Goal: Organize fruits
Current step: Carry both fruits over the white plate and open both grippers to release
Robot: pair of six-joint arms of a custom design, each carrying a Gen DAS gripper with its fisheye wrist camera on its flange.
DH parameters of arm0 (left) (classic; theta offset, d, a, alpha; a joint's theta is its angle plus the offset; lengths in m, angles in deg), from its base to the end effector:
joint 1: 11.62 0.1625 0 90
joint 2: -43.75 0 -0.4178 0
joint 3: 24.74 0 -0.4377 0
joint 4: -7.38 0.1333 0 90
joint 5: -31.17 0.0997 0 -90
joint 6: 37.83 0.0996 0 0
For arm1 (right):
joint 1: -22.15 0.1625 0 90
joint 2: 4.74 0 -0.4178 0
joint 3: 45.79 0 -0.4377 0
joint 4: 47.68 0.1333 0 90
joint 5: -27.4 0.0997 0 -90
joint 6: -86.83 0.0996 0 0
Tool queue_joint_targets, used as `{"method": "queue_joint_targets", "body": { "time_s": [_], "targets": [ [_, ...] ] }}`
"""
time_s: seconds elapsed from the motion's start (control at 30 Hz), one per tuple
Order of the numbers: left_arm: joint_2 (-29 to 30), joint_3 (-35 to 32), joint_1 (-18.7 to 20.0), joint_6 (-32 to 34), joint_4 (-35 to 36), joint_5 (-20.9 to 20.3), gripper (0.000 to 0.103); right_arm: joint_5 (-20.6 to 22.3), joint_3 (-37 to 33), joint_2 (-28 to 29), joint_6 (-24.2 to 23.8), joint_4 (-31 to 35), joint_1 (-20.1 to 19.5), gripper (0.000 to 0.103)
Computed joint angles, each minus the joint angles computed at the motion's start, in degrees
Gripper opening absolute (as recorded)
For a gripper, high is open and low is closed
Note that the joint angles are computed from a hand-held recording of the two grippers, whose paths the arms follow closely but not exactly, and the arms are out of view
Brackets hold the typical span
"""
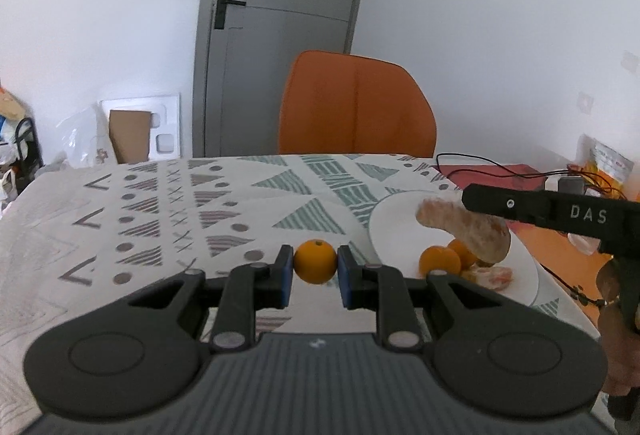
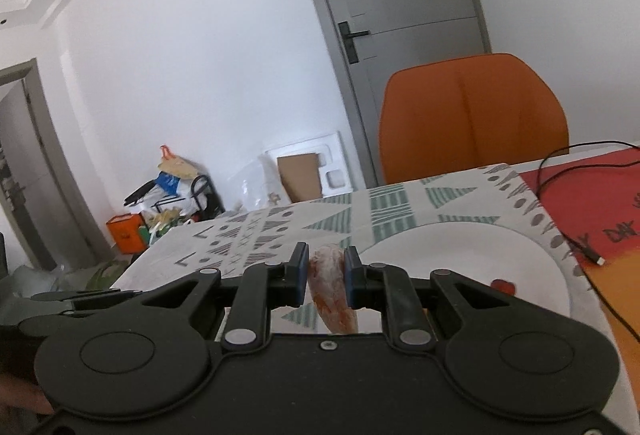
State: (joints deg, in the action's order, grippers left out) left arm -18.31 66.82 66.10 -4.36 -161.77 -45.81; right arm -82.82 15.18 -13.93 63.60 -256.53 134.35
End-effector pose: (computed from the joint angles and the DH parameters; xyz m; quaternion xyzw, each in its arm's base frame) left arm 0.0001 -0.7320 0.3292 0.3067 0.8493 -0.3911 0.1778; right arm 0.3969 -0.7109 -0.0592 0.2274 -0.7944 0.5425 0.1512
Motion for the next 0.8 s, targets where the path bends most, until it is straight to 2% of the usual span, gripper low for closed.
{"method": "queue_joint_targets", "body": {
  "time_s": [0.23, 0.57, 0.67, 0.8],
  "targets": [
    [2.34, -1.44, -1.10, 0.33, -0.16, 0.35, 0.022, -0.29, 1.41, -1.06, 0.55, -1.80, -1.35, 0.016],
    [6.14, -3.96, -2.67, 2.08, 0.42, 1.56, 0.022, -0.30, 3.69, -2.34, 3.97, -4.97, -3.53, 0.017],
    [7.42, -4.97, -3.13, 2.33, 0.51, 1.70, 0.022, 0.05, 4.30, -2.49, 4.78, -6.44, -3.76, 0.024],
    [8.91, -6.13, -3.67, 2.66, 0.61, 1.72, 0.022, 0.79, 5.68, -3.44, 5.79, -5.88, -4.10, 0.024]
  ]
}}
